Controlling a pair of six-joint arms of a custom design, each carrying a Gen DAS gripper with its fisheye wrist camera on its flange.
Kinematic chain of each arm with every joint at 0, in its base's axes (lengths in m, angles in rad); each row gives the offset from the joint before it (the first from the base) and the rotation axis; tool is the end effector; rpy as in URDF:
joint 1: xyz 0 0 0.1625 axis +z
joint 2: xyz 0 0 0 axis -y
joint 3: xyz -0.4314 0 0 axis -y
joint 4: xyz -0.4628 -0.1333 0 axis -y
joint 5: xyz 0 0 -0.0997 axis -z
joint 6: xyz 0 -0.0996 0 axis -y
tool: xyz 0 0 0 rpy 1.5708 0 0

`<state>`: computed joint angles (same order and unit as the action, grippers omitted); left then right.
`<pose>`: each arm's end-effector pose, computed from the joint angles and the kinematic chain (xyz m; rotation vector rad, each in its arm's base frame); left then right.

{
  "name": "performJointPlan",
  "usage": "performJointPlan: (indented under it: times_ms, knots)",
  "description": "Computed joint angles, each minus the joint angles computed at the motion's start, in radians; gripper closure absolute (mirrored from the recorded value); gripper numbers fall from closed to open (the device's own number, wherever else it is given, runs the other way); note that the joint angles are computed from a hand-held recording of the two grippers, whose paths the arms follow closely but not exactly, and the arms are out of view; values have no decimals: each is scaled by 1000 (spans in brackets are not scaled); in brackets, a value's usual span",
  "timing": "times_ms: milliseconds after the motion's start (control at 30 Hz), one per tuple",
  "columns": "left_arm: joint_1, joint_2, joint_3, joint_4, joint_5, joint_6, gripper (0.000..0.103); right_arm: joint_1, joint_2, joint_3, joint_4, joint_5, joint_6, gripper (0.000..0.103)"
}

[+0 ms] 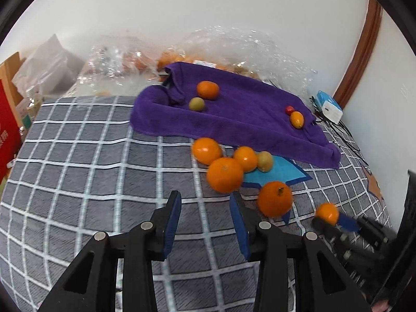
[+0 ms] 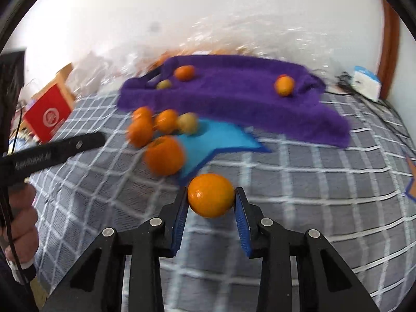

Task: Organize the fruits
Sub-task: 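Grasp a tangerine with the right tool while the left tool grasps a large tangerine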

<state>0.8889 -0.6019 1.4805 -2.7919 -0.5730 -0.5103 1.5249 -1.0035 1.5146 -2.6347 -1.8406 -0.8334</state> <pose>-0.3124 -0.7291 0.0331 -0.0188 2.2999 -1.0282 0.0713 -0.7748 0.2706 0.9119 -2.4580 0.5211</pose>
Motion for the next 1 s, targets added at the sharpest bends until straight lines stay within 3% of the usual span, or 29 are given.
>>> performJointPlan:
  times_ms: [167,333,567,700,800,1000]
  knots:
    - [16,41,-55,-40,-26,59,58,-4,58,-95,-34,-57,-17,68]
    - [38,64,-115,37,-48,21,58,-14,121,-191,26,-81,-1,68]
    - [53,91,-156,87,-54,17,58,-19,139,-201,6,-70,-25,68]
    - [53,114,-159,11,-28,84,58,-18,143,-203,-1,-74,-30,68]
    - [49,125,-156,-29,-12,126,65,-20,141,-205,5,-68,-22,68]
    - [52,109,-123,-103,-51,136,65,-22,140,-207,9,-60,-6,68]
